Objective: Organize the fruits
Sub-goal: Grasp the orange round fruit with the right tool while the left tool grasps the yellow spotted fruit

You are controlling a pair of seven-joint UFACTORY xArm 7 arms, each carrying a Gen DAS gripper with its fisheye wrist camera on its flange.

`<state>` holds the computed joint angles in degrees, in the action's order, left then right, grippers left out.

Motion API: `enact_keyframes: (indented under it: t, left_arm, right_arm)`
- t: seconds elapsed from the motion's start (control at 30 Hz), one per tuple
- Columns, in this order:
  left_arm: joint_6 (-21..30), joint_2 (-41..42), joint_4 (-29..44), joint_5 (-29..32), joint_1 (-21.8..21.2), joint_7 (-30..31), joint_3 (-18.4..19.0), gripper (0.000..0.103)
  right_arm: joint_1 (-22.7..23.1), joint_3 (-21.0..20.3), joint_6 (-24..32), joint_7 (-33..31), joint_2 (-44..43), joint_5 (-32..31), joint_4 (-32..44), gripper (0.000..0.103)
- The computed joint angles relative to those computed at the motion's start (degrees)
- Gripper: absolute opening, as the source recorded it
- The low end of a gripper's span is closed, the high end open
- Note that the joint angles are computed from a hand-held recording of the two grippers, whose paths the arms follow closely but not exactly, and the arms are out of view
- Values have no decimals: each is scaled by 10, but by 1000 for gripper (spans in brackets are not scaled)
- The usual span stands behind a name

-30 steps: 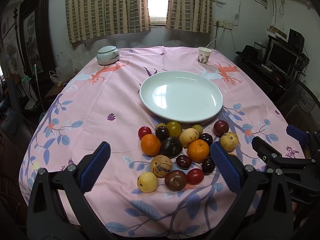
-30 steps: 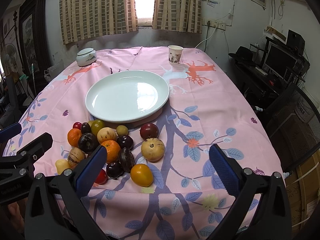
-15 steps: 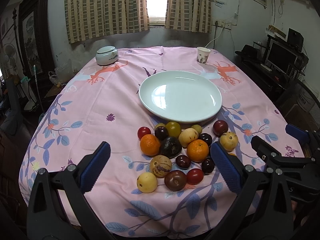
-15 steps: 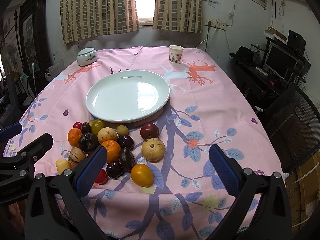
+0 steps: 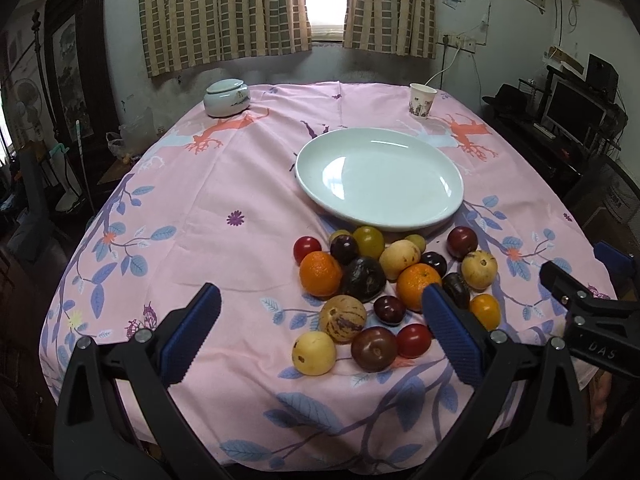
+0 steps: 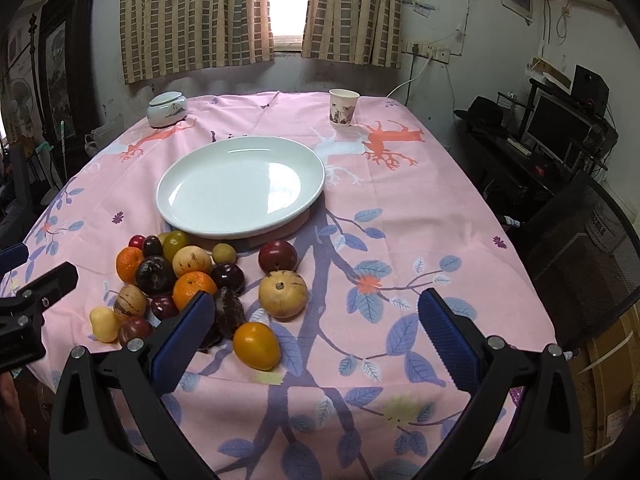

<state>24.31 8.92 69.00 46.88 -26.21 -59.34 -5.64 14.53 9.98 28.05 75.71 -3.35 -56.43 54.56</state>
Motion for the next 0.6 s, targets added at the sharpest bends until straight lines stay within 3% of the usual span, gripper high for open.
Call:
enact_keyframes:
  t: [0.13, 0.27, 0.3, 0.37, 0.43, 0.5, 0.53, 0.57, 0.6]
  left_arm:
    - [-7, 3, -22, -26, 10, 19, 1, 101]
    - [-15, 6, -45, -63, 19, 48, 2, 101]
    - [-15, 5, -50, -66, 19, 48, 3, 101]
    - [-18, 1, -61, -68, 21, 45, 8, 101]
    - [-23, -1, -70, -74, 27, 44, 9, 101]
    - [-28, 0, -75, -93, 34, 58, 8, 101]
    - [-31, 2, -77, -97, 35, 61, 9, 101]
    - [-29, 4, -77, -105, 36, 68, 8, 101]
    - [-29, 5, -77, -109, 36, 73, 8, 101]
  right_arm:
    - [-4, -8, -49, -52, 1, 44, -36, 102]
    - [-10, -17, -145, -81, 26, 57, -56, 99]
    - [-9, -17, -151, -78, 35, 53, -51, 86]
    - [-2, -23, -150, -84, 56, 52, -36, 72]
    - [6, -31, -147, -103, 77, 67, -20, 69]
    - [12, -34, -151, -157, 103, 118, -6, 64]
    - [11, -34, -155, -189, 118, 151, 0, 58]
    - [3, -25, -163, -214, 130, 180, 1, 38]
    - [14, -40, -184, -215, 132, 188, -4, 38]
